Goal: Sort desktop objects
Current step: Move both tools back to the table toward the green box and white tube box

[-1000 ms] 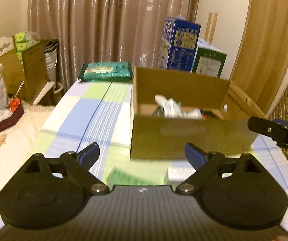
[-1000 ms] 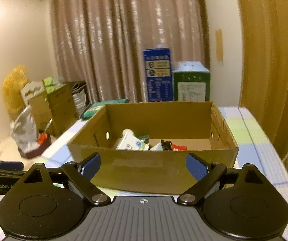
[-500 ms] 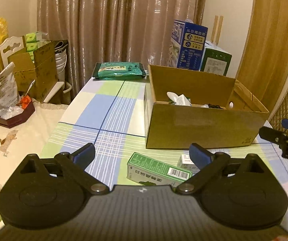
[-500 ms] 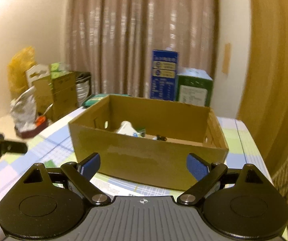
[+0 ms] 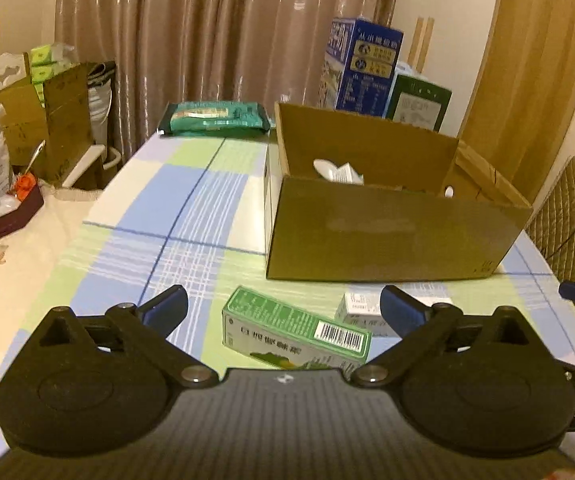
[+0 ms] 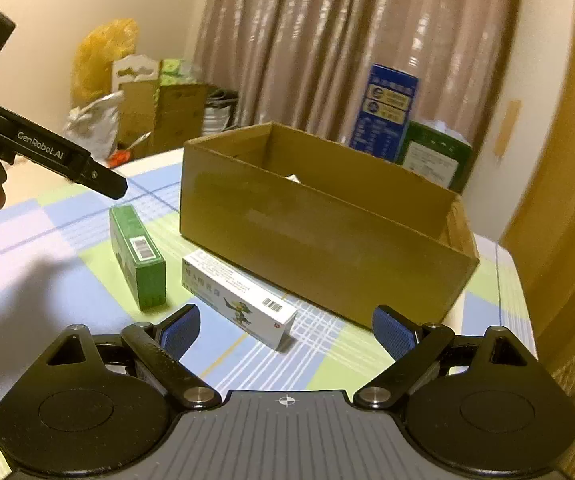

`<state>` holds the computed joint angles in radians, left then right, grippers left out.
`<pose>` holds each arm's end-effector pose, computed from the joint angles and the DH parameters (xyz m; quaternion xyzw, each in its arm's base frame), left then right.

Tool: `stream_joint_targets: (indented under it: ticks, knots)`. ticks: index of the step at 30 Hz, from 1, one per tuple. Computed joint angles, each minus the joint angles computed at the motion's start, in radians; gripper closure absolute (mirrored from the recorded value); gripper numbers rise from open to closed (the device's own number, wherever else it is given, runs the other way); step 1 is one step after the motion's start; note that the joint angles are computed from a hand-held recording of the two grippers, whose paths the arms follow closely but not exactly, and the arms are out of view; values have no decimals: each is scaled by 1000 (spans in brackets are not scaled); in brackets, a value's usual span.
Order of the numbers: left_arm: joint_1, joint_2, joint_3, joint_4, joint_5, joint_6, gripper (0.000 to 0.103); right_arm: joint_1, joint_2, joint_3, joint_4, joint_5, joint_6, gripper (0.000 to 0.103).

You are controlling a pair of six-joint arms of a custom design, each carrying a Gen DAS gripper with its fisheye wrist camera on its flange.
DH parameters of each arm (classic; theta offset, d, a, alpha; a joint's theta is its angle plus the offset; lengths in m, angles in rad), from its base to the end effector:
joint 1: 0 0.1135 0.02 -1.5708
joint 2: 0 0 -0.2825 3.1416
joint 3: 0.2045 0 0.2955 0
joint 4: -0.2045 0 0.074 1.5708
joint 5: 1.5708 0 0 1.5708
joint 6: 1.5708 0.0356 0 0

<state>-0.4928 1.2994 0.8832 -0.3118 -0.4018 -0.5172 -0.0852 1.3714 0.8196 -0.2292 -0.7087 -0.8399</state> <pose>0.2822 -0.1358 0.2525 -0.0925 0.8931 -0.0346 0.4389 0.3145 -0.0036 0.2187 -0.4431 0.7556 0.1256 0.4658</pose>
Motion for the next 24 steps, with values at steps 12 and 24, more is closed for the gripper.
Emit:
stream_joint_targets:
  ticks: [12,24]
  knots:
    - [24,75,1,14,44,5,2,139,251,171,-51,69,-123,13]
    - [62,211,59,57,120,14,2,182,442,246,25,105,-104,32]
